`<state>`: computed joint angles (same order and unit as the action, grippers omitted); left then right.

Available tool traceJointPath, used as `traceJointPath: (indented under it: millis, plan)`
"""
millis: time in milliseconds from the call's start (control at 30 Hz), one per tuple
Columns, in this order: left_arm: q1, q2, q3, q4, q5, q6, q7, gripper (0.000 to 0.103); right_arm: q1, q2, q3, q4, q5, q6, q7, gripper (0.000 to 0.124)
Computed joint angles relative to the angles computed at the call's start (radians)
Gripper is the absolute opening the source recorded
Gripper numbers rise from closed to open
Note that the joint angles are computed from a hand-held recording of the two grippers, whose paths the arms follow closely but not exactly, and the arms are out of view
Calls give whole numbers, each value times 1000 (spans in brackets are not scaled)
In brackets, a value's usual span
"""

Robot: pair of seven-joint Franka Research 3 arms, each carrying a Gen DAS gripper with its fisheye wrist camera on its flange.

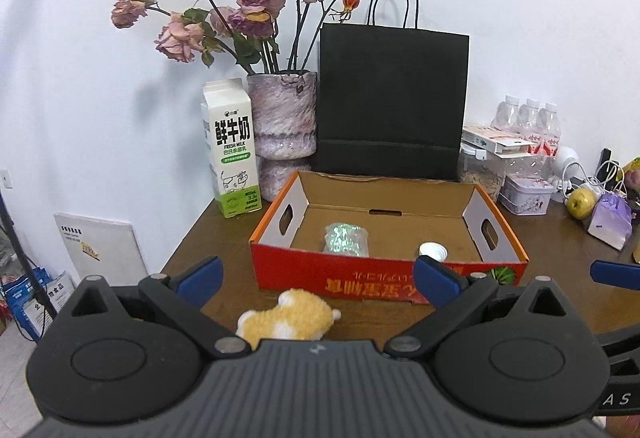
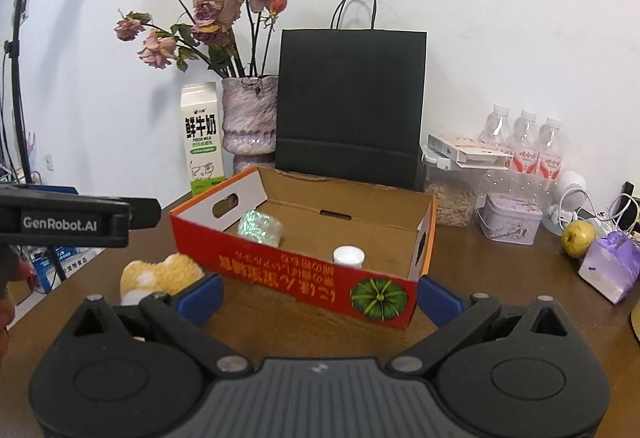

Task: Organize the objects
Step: 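Withdraw both open tools from the box back over the table, then grasp the small yellow block with the left tool while the right tool approaches the white cloth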

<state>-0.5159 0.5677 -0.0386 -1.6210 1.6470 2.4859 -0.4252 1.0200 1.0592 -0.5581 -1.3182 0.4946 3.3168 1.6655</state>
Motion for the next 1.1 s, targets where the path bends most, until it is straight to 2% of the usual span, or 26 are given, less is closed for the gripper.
traceJointPath:
  millis: [367,667,1100]
  plan:
    - [-14,-90,-46,-146,35,-58,-74,103,62,-126,53,-226,95,110,-146,103]
    - [-5,-142,-96,-256,48,-80,-126,103,76,-207,122,-373,181,185,-277,103]
    - [22,-145,-118,-378,-3,-58,-175,103,5,-246,255,-482,275,225,-437,103]
